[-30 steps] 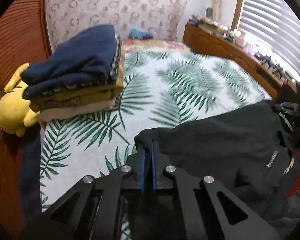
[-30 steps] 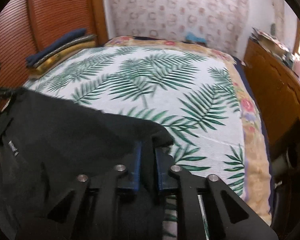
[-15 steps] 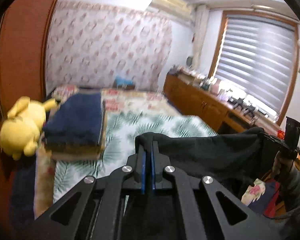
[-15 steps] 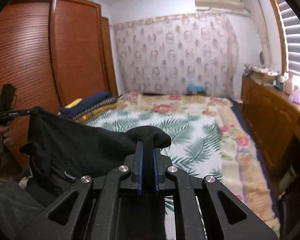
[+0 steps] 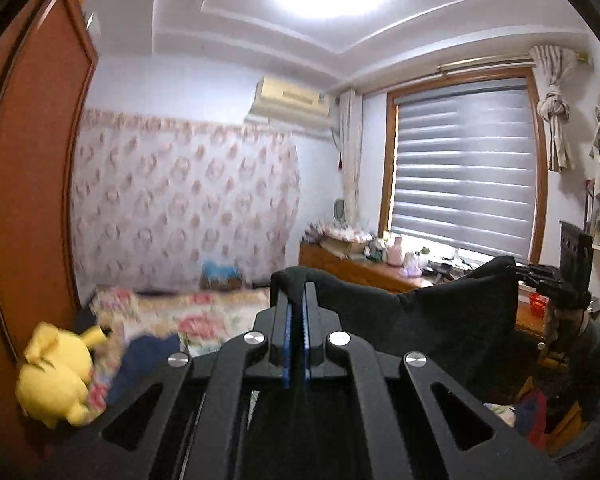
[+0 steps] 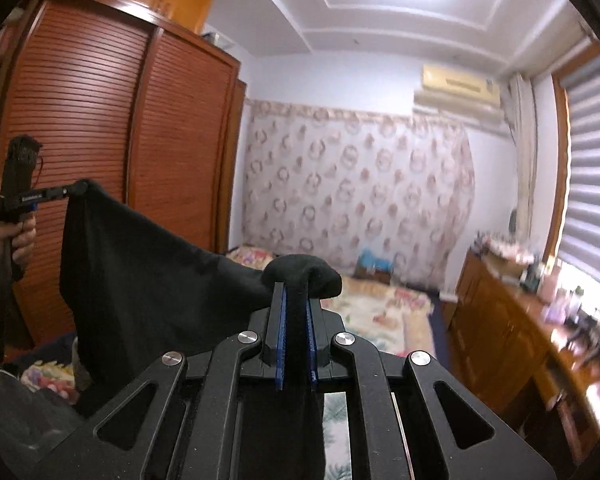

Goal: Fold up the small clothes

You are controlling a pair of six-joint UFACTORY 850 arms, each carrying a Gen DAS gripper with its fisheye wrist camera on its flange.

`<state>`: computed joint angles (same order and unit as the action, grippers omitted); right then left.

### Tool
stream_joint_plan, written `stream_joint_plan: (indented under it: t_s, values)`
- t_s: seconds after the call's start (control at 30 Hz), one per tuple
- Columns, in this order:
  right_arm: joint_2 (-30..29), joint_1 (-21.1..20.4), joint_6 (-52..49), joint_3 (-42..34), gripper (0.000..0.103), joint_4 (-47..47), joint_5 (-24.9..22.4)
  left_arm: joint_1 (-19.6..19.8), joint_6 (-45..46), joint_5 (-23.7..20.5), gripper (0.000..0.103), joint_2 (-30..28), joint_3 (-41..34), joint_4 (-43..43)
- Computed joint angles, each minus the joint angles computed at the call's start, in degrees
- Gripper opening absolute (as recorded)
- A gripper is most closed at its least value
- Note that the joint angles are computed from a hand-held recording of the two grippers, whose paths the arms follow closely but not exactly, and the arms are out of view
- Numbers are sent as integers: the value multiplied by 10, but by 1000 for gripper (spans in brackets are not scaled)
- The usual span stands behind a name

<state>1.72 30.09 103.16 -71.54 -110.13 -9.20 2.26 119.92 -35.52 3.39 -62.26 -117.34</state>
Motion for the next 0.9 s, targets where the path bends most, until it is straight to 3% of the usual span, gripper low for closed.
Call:
stream_joint_plan:
  t_s: [0.23, 0.5, 0.67, 0.9]
  values:
    - [5, 19, -195, -70, 5, 144, -20, 13, 26, 21, 1, 22, -47, -17]
    - [-1, 21, -293, -114, 5, 204, -53, 15, 48, 49, 1, -6, -89, -29]
    - [-27, 1, -376, -119, 5, 289, -59, -3, 35, 90, 1, -81, -131, -11]
    - [-160, -75, -496, -170, 6, 437, 0, -53, 30, 173, 1, -259, -253, 14]
